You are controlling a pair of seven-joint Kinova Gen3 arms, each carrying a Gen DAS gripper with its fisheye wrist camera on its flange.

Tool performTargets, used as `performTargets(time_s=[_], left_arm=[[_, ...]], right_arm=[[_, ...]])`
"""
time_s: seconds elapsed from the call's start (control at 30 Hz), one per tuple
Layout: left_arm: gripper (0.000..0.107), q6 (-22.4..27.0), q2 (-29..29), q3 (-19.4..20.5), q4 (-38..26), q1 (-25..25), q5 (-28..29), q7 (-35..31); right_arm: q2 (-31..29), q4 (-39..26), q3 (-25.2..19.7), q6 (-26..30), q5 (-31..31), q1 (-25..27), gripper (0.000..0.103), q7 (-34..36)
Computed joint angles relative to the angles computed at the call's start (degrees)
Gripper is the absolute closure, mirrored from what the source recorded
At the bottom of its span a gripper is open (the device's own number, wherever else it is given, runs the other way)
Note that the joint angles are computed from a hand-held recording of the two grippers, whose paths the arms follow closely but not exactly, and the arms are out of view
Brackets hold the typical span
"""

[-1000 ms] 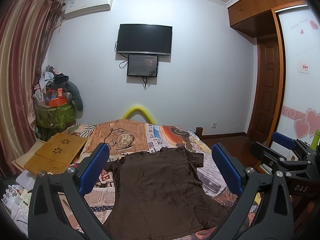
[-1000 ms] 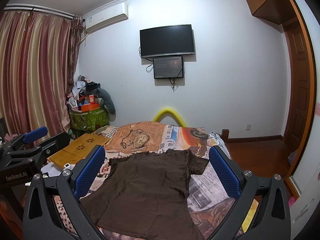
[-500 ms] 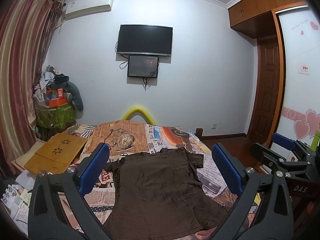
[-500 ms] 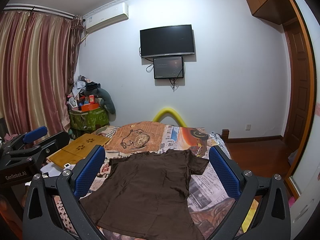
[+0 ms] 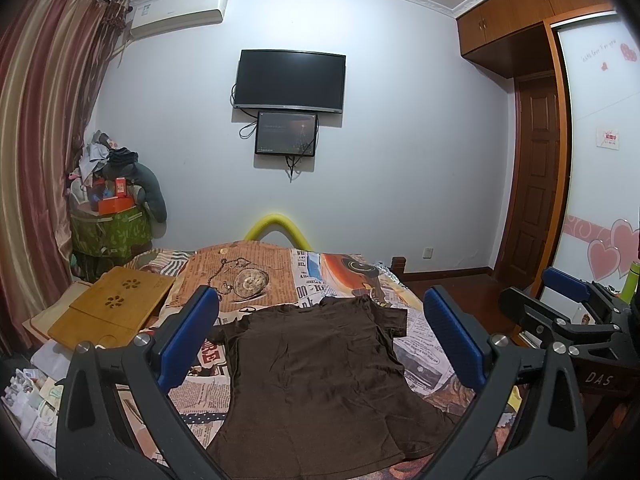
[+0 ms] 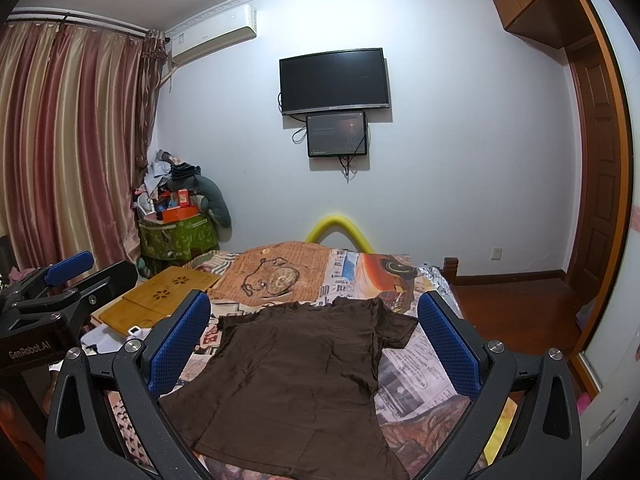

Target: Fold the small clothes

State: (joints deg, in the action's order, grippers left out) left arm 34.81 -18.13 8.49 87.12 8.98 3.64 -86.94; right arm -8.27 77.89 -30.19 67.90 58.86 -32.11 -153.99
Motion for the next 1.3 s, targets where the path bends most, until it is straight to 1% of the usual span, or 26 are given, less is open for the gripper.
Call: performTargets(time_s=[0.2,0.33,0.47,0.53,0.63,0.7,0.77,0.83,1.0,1.07,1.2,1.3], left_arm=[[0.004,0.0,0.1,0.8,-0.1,-0.6,-0.8,0.9],[0.004,-0.5,0.8,2.6,0.2,-2.2,-2.9,2.9],[0.004,-0.5,3.4,1.9,-0.7,-2.0,-3.6,3.0],[0.004,0.3,5.4,2.1,-2.1,-2.3,-4.5,3.6],[0.004,0.4,8.5,0.7,-3.5,-1.6,-4.6,3.3],[0.004,1.2,11.4,1.1,-5.2,-2.2,-6.5,4.6],[0.004,2.8,14.2,-0.1,-7.3,-1.9,-6.2,4.1],[0.004,3.5,16.8,-1.4,-8.8,-1.8,-5.8,3.6],[0.004,7.1,25.8,-3.5,-15.2,-1.0,-9.8,6.5],[0.004,8.5,29.2,-4.5,-17.9,-0.9,-10.2,6.8],[0.004,12.4,35.5,-5.2,-23.0,-3.0,-6.9,4.1],[0.004,16.2,40.3,-5.6,-27.1,-4.2,-5.1,2.8]], right_arm=[[0.0,0.2,0.2,-0.1,-0.6,0.0,0.000,-0.4],[0.0,0.2,0.6,-0.1,-1.2,0.2,0.000,-0.2],[0.4,0.0,1.3,0.1,-1.9,0.5,0.000,0.4],[0.9,-0.1,2.1,0.1,-2.5,0.6,0.000,0.8],[1.9,-0.3,3.7,0.3,-3.3,0.7,0.000,1.9],[2.8,-0.2,5.6,-0.3,-4.8,0.8,0.000,2.9],[3.2,0.1,7.8,-1.6,-7.1,1.2,0.000,3.9],[4.2,-0.4,9.5,-1.5,-9.3,1.6,0.000,5.3],[6.8,-0.6,15.0,-2.9,-17.1,4.1,0.000,10.2],[8.1,-1.5,16.4,-1.9,-19.0,4.6,0.000,11.9],[10.3,-3.2,19.5,-0.8,-23.6,6.0,0.000,15.3],[12.2,-4.4,21.8,-1.4,-27.5,7.8,0.000,17.9]])
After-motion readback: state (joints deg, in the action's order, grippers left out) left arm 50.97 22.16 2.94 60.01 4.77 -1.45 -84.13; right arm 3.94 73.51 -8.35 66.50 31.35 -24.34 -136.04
